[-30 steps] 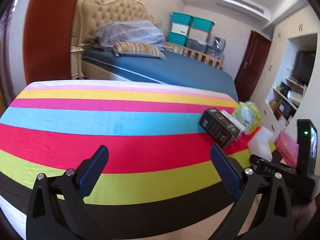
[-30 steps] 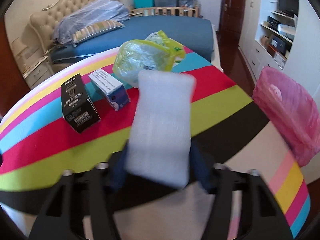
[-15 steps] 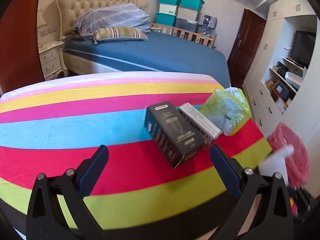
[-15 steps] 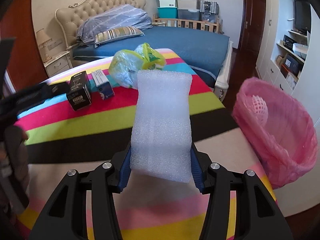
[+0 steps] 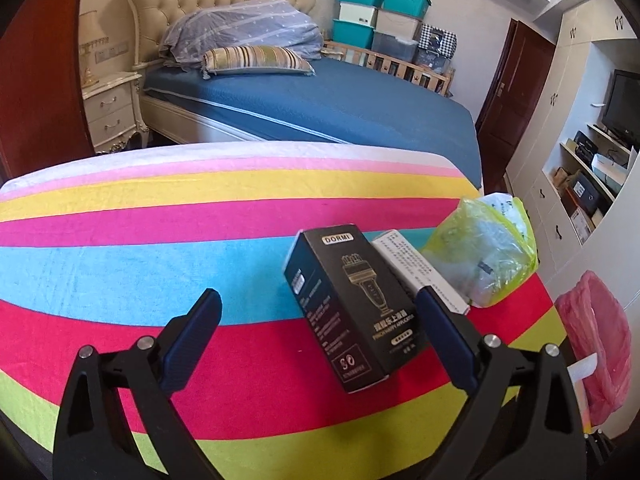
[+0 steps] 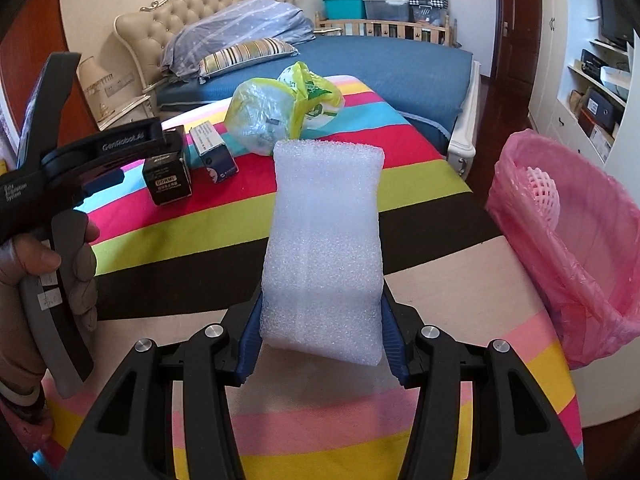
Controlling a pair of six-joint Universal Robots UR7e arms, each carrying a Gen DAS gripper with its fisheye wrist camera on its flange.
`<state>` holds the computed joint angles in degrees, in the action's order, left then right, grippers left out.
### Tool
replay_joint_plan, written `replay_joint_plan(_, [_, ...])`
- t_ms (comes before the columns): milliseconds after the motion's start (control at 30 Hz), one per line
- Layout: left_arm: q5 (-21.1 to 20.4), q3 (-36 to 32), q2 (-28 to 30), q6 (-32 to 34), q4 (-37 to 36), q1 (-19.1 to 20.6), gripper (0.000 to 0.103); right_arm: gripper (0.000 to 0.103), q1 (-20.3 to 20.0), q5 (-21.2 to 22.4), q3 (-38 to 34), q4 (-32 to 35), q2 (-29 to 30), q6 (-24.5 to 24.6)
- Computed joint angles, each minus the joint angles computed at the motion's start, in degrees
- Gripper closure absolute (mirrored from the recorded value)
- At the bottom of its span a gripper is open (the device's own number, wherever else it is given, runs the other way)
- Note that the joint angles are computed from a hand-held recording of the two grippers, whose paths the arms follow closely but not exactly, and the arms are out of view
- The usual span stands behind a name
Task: Collect trash
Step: 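Grasp the black DORMI box with the left tool while the right tool holds the foam sheet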
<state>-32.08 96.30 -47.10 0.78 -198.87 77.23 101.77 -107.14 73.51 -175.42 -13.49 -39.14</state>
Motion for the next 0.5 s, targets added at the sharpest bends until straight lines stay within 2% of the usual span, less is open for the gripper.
replay_joint_plan(67, [0.3,-0.6,0.4,-0.4,0.5,-0.2,0.009,0.054,0.1,-0.3,-0.1,-0.2,0.2,0.0])
replay_joint_plan(167, [3.0,-2.5,1.6,0.0,2.0,-0.3,0.011,0.054,0.4,-0.9,-0.2,-1.2,0.5,0.0])
replay_joint_plan(233, [1.3,-1.6,0.7,-2.7,4.0,0.3,0.012,0.054,0.3,-0.9,0.1,-1.8,0.4,0.3])
replay_joint_plan(300, [1.4,-0.6,0.3,-2.3,2.3,0.3,0.015,0.054,0.0,-0.8,0.4,-1.8,0.2,0.6])
replay_joint_plan(367, [0.0,0.4,-0.2,0.4,0.7,0.2,0.036,0.054,0.1,-1.2,0.2,-1.4,0.3,0.6])
replay_joint_plan(433, [-1.0,0.9,-0.2,4.2,0.0,-0.1,0.051,0.054,0.2,-1.3,0.1,-1.3,0.4,0.1])
replay_joint_plan(500, [-0.4,2.1,-1.0,6.1,0.3,-0.7,0.059,0.054,0.4,-1.3,0.0,-1.4,0.6,-0.3])
